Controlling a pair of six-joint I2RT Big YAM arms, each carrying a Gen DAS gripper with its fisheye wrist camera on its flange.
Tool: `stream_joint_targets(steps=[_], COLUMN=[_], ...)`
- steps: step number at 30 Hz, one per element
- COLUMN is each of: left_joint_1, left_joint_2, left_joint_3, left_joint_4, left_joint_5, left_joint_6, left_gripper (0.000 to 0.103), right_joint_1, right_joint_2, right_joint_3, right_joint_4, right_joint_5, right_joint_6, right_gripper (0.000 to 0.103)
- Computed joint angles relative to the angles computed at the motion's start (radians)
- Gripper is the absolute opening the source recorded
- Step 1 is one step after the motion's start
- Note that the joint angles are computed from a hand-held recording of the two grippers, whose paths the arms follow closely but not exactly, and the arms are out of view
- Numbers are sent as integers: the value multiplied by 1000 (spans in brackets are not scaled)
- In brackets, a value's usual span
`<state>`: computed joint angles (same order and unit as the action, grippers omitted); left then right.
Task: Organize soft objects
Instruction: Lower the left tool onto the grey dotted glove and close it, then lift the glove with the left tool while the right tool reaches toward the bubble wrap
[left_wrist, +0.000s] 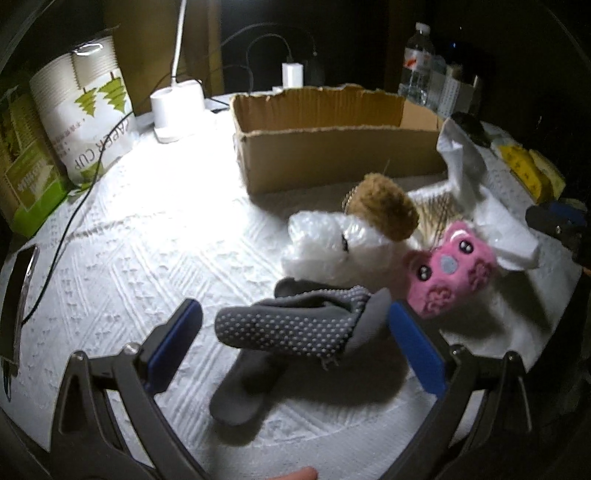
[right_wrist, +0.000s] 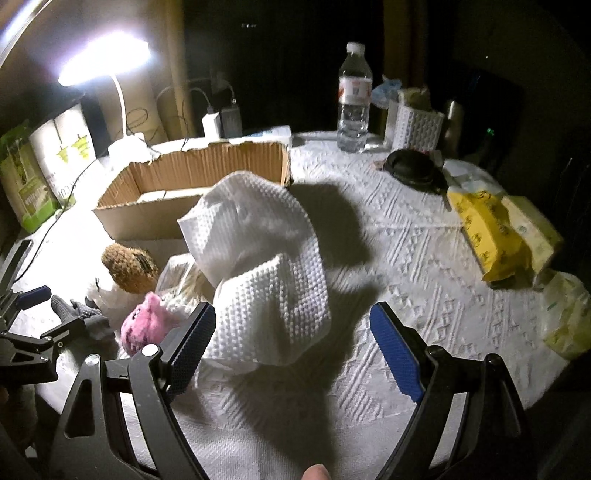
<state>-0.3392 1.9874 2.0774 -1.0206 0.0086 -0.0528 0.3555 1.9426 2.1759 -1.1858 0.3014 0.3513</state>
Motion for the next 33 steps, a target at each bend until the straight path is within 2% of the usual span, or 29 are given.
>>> stream_joint_targets(steps=[3, 5, 8, 11, 13, 14, 16, 19, 25, 33], left_joint_1=[0, 0, -4, -5, -9, -12, -14, -12, -7, 5], left_joint_2=[19, 31, 36, 31, 18, 12, 1, -12, -52, -75], left_joint_3=[19, 36, 44, 38, 20, 12, -3, -19, -62, -56], left_joint_4=[-17, -32, -41, -37, -24, -17, -8, 8, 62, 78], left_joint_5=[13, 28, 36, 57, 60, 57, 69, 95, 145, 205], left_joint_6=[10, 17, 29, 32, 42, 45, 49, 48, 43, 28], left_gripper=[100, 90, 81, 68, 61, 60, 52, 47, 43, 40], right_joint_1=[1, 2, 3, 1, 3, 3, 2, -2, -7, -12], right_joint_2=[21, 32, 48, 66, 67, 61, 45, 23, -36, -111], right_joint_3=[21, 31, 52, 75, 75, 65, 40, 9, -41, -75], right_joint_4=[-7, -3, -6, -25, -30, -19, 7, 39, 112, 214], right_joint_5=[-33, -49, -79, -107, -114, -118, -130, -138, -119, -106], right_joint_6=[-10, -20, -38, -39, -43, -46, -53, -57, -50, -45], right_gripper=[88, 88, 80, 61, 41, 35, 15, 6, 6, 6])
